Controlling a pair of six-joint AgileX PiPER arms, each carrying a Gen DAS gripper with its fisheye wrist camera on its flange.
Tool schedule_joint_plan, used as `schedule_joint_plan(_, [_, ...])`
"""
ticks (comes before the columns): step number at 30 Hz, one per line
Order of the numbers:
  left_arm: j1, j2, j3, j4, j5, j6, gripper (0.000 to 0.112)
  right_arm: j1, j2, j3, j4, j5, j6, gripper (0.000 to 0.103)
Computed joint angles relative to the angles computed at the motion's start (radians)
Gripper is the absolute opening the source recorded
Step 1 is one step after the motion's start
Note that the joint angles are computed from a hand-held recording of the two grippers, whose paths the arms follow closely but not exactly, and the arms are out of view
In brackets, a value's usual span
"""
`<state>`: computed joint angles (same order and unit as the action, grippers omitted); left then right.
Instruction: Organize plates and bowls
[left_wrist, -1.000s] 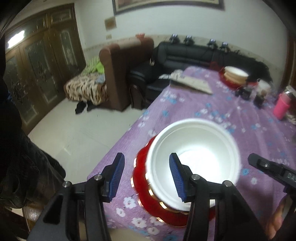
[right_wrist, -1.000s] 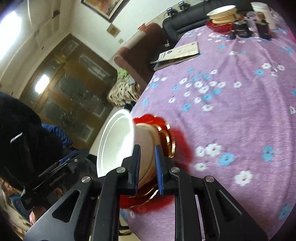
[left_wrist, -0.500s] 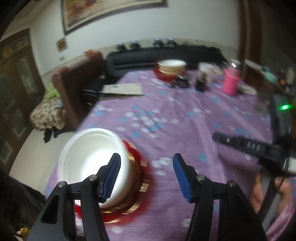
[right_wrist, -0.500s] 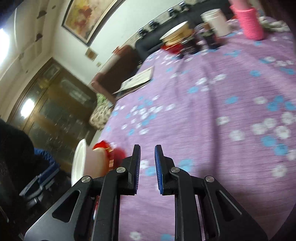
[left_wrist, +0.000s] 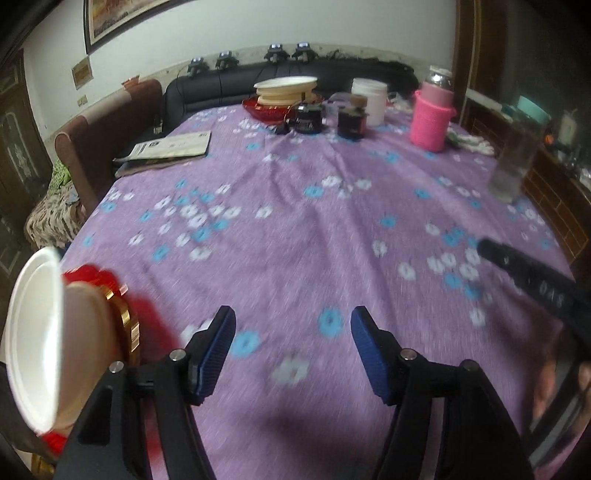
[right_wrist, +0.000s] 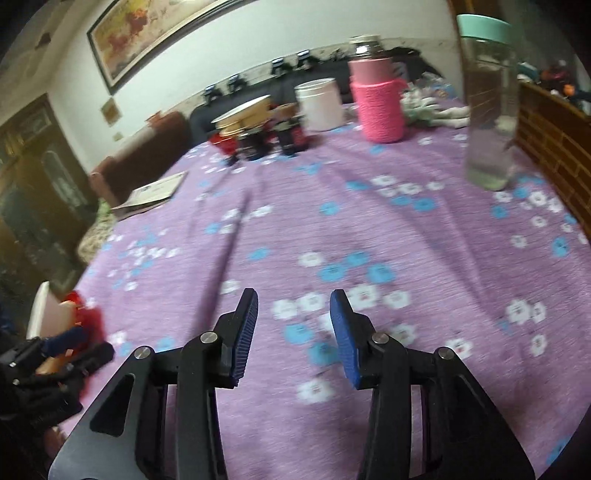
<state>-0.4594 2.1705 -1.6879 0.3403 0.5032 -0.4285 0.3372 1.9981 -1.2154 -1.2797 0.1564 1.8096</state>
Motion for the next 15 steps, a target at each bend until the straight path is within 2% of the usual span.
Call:
schedule_joint_plan(1, [-0.003, 0.032, -0.04, 0.003, 0.01, -0.006, 0.072, 0.003, 0.011, -0.011, 0.023, 0.031, -0.019, 0.04])
schedule_joint_plan(4, [0.0, 0.139, -0.181, -0.045, 0.069, 0.014, 0.072, 0.008, 0.058, -0.075, 0.252, 0.123, -0.241, 0.04])
schedule_joint_plan(8, [0.009, 0.257, -0.349, -0.123, 0.16, 0.058, 0.073, 0.021, 0.109, -0.138, 0.331, 0.266, -0.313, 0.04])
schedule_joint_plan(9, [0.006, 0.277, -0.375, -0.116, 0.173, 0.05, 0.075, 0.024, 0.119, -0.152, 0.356, 0.288, -0.336, 0.04])
schedule_joint_plan(10, [-0.004, 0.281, -0.363, -0.069, 0.147, 0.018, 0.082, 0.022, 0.131, -0.165, 0.394, 0.304, -0.372, 0.041])
schedule_joint_plan(11, [-0.015, 0.279, -0.345, -0.008, 0.127, -0.025, 0.084, 0.022, 0.129, -0.164, 0.392, 0.306, -0.373, 0.045])
schedule_joint_plan(12, [-0.021, 0.277, -0.34, 0.02, 0.122, -0.047, 0.085, 0.025, 0.129, -0.166, 0.386, 0.317, -0.367, 0.055])
schedule_joint_plan(14, [-0.019, 0.281, -0.345, 0.006, 0.117, -0.026, 0.087, 0.028, 0.134, -0.171, 0.402, 0.329, -0.38, 0.063])
schedule_joint_plan(15, [-0.016, 0.29, -0.362, 0.003, 0.132, -0.026, 0.095, 0.03, 0.137, -0.176, 0.411, 0.337, -0.39, 0.065])
